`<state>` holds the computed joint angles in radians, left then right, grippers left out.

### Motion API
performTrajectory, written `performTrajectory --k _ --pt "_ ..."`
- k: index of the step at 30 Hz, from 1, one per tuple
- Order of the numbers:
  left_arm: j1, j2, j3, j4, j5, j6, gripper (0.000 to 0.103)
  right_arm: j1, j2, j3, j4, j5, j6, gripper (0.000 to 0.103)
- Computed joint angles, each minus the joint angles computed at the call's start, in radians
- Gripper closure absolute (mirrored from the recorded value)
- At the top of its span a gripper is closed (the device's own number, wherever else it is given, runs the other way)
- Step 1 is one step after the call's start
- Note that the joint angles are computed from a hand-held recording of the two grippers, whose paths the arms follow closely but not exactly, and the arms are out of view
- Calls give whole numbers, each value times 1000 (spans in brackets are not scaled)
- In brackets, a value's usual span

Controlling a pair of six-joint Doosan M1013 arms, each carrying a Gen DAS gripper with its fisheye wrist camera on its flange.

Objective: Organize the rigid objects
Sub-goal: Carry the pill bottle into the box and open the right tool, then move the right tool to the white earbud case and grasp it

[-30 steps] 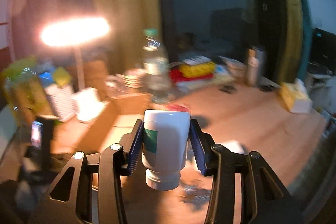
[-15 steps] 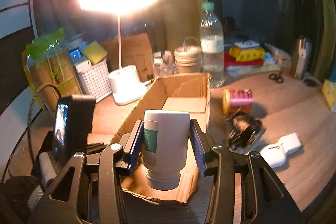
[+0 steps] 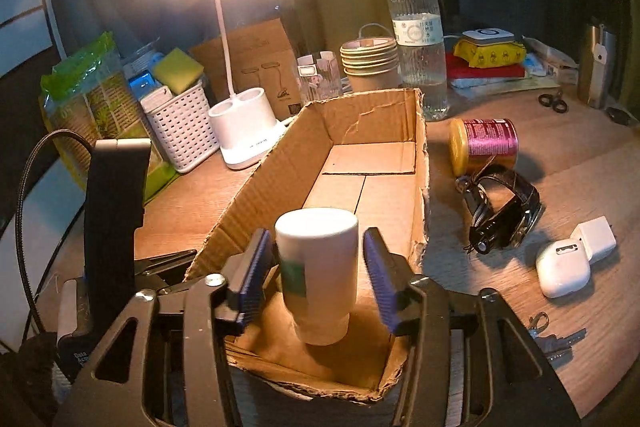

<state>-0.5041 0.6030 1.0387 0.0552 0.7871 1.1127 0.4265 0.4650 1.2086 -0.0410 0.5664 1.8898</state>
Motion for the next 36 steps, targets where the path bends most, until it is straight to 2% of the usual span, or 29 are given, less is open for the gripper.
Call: performTrajectory --k 3,5,8,14,22,29,36 --pt "1 -1 1 -1 0 0 94 2 -5 7 -21 -11 11 44" --pt "2 -1 1 -1 1 1 94 3 -11 14 -34 -22 19 39" --pt "2 -1 0 -1 1 1 94 5 -27 34 -87 -56 65 38" --pt "2 -1 1 -1 1 1 94 -1 -73 85 -285 -107 267 38" --pt "1 -1 1 1 1 -1 94 -35 -123 146 -465 -110 487 38" --pt "1 -1 1 1 1 -1 94 -59 -133 170 -607 -37 615 38" --pt "1 -1 2 1 0 -2 94 -79 -101 164 -570 38 577 38"
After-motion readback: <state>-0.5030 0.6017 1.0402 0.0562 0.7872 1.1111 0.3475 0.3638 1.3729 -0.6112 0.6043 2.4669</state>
